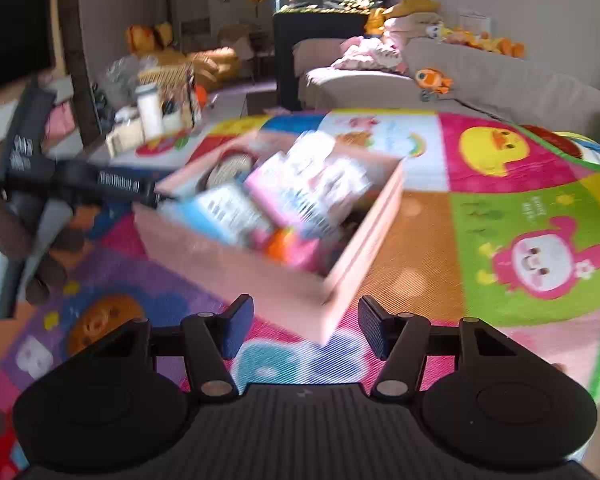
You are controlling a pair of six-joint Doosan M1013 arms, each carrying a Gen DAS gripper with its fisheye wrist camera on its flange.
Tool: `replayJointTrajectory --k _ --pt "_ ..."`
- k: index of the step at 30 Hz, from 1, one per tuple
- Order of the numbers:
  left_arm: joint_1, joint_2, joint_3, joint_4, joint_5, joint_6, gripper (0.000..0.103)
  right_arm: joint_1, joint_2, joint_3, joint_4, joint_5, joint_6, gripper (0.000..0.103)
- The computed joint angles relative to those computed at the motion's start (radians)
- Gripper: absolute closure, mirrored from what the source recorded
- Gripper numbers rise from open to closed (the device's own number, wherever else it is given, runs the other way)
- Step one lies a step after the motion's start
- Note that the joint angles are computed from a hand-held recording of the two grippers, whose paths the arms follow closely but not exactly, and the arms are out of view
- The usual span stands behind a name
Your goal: Organize objects
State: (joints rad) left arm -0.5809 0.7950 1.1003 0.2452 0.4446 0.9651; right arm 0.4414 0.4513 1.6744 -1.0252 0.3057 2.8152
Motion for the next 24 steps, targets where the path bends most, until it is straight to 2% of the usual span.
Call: replayJointTrajectory --k 2,3,5,7,8,10,16,20,22,23,24 --pt "-0.001 -0.008 0.014 0.074 0.009 -0.074 0.024 0.017 0.034 -0.033 -0.069 0.049 0.049 0.047" --pt "0.001 -0.012 0.022 0.11 0.008 -0.109 0.022 0.018 0.048 -0.052 -0.063 0.055 0.039 0.044" --pt "0.008 -0.012 0.024 0.183 0.016 -0.176 0.017 0.012 0.064 -0.078 -0.001 0.017 0.0 0.042" --pt "0.019 -0.003 0.009 0.184 0.037 -0.193 0.005 0.017 0.085 -0.108 -0.009 0.026 0.001 0.042" --pt "0.024 0.002 0.002 0.175 0.045 -0.191 0.003 0.022 0.096 -0.123 -0.033 0.037 0.019 0.042" --pt "0.035 0.005 0.003 0.154 0.025 -0.177 0.002 0.022 0.113 -0.144 -0.06 0.046 0.05 0.042" --pt "0.046 0.008 0.015 0.164 -0.023 -0.193 0.0 0.016 0.136 -0.177 0.015 0.043 0.017 0.042" --pt "0.044 0.006 0.026 0.2 -0.049 -0.232 0.001 0.027 0.143 -0.184 -0.022 0.069 0.034 0.042" --pt "0.039 0.002 0.034 0.265 -0.053 -0.281 0.002 0.028 0.143 -0.182 -0.032 0.076 0.046 0.041" --pt "0.034 -0.006 0.048 0.337 -0.063 -0.344 0.002 0.03 0.142 -0.182 -0.04 0.087 0.055 0.039" --pt "0.028 -0.019 0.071 0.442 -0.081 -0.443 0.002 0.033 0.141 -0.182 -0.043 0.103 0.06 0.034"
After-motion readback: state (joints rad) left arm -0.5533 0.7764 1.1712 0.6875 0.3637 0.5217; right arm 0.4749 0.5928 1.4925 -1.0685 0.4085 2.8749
